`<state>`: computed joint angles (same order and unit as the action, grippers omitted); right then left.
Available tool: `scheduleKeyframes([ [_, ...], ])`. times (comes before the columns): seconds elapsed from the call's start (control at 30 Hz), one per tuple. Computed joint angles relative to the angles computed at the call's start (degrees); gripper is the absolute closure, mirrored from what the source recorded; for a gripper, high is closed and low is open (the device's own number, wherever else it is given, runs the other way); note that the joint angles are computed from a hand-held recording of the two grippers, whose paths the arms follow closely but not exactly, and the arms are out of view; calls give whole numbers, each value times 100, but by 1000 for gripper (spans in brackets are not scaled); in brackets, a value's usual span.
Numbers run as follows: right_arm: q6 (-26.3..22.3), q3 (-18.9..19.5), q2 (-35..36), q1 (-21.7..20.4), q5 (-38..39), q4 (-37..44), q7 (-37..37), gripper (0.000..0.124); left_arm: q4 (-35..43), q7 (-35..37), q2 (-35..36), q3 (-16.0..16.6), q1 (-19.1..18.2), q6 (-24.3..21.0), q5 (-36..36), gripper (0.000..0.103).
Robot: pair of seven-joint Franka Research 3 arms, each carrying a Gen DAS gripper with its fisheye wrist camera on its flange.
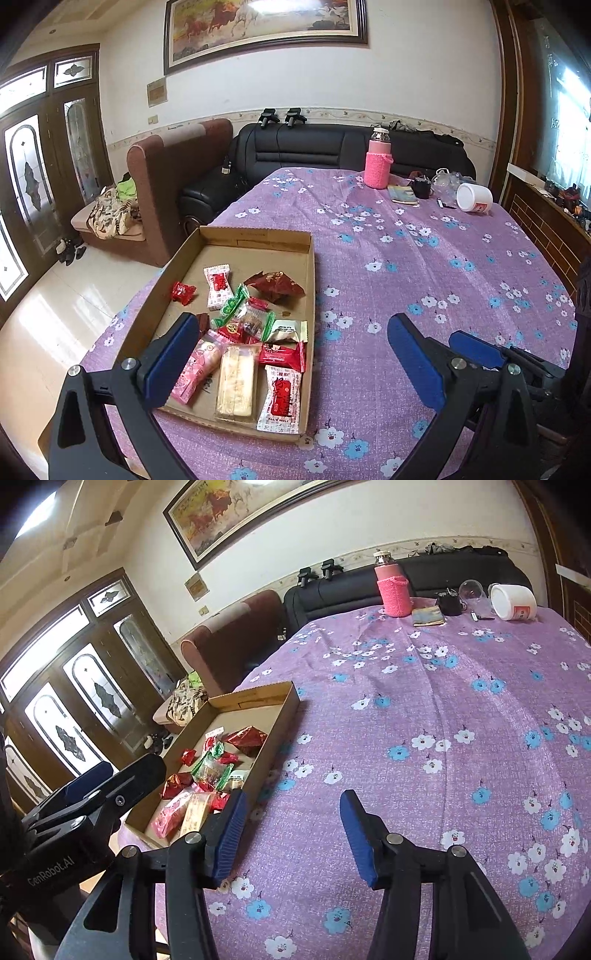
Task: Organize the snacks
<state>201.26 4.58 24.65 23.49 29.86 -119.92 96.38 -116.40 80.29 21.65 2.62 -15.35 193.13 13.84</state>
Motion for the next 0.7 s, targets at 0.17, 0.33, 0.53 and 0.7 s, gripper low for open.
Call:
scheduleKeyframes([
  [0.17,-111,-193,72,219,215,101,-113,63,5,2,6,2,-3,-11,-18,1],
  [0.33,-209,-279,130,305,322,171,-162,63,-32,-40,17,-12,-10,4,-45,1],
  [0.53,-272,-483,165,544,507,247,-295,63,-2,-81,47,-43,16,-36,-33,1],
  [0.7,-279,-651,174,739,707,276,-444,63,-11,-106,53,2,-34,-17,-43,1],
])
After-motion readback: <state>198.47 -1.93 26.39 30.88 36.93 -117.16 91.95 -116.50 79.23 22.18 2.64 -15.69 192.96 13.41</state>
